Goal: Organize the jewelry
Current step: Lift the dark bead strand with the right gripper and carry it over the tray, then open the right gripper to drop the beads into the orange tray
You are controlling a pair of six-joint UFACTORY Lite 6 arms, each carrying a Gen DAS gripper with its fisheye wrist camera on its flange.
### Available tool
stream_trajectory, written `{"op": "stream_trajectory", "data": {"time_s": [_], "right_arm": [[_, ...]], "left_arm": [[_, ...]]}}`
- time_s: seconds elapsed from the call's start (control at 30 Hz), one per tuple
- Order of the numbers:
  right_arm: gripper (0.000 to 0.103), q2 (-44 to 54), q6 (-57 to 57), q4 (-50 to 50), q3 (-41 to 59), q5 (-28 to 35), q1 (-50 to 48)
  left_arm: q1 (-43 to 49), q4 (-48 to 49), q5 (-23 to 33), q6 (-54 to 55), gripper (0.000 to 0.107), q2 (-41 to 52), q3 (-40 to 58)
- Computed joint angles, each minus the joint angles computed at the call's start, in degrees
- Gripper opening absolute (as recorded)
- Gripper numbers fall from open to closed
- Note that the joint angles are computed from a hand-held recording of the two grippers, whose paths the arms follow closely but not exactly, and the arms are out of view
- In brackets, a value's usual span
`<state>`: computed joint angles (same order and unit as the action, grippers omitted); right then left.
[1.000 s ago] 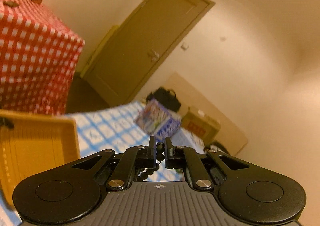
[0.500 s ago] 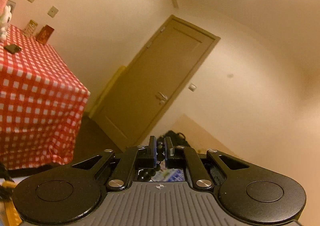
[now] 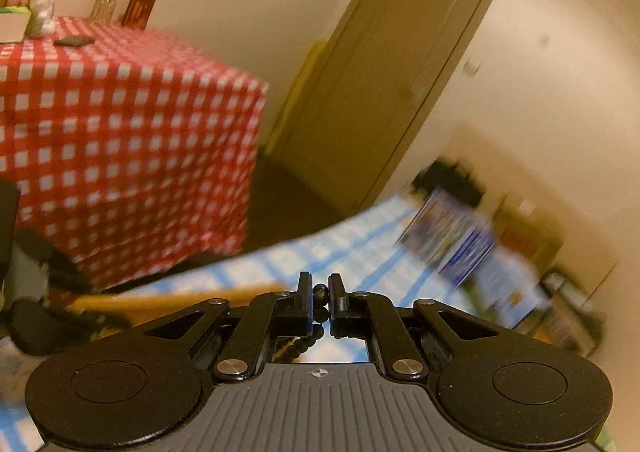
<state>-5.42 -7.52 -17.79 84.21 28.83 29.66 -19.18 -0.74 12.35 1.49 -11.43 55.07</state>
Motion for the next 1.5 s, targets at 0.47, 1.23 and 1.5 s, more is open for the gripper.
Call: {"op": "stream_trajectory", "data": {"time_s": [0.47, 1.23, 1.5], "right_arm": [[0.007, 7.91, -3.76, 10.54, -1.42, -3.53, -0.77], [0.008, 4.78, -20.42, 34.20, -13.32, -3.59, -9.20], [0.026, -23.78, -9.99, 31.01, -47.72, -11.71, -22.39]], "left_arm": [[0.49, -3.62, -0.34, 2.54, 0.009, -0.15, -0.66], [1.05, -6.51, -0.16, 3.81, 0.009, 0.01, -0.89], [1.40, -7.68, -0.14, 4.50, 0.009, -0.08, -1.15]]}}
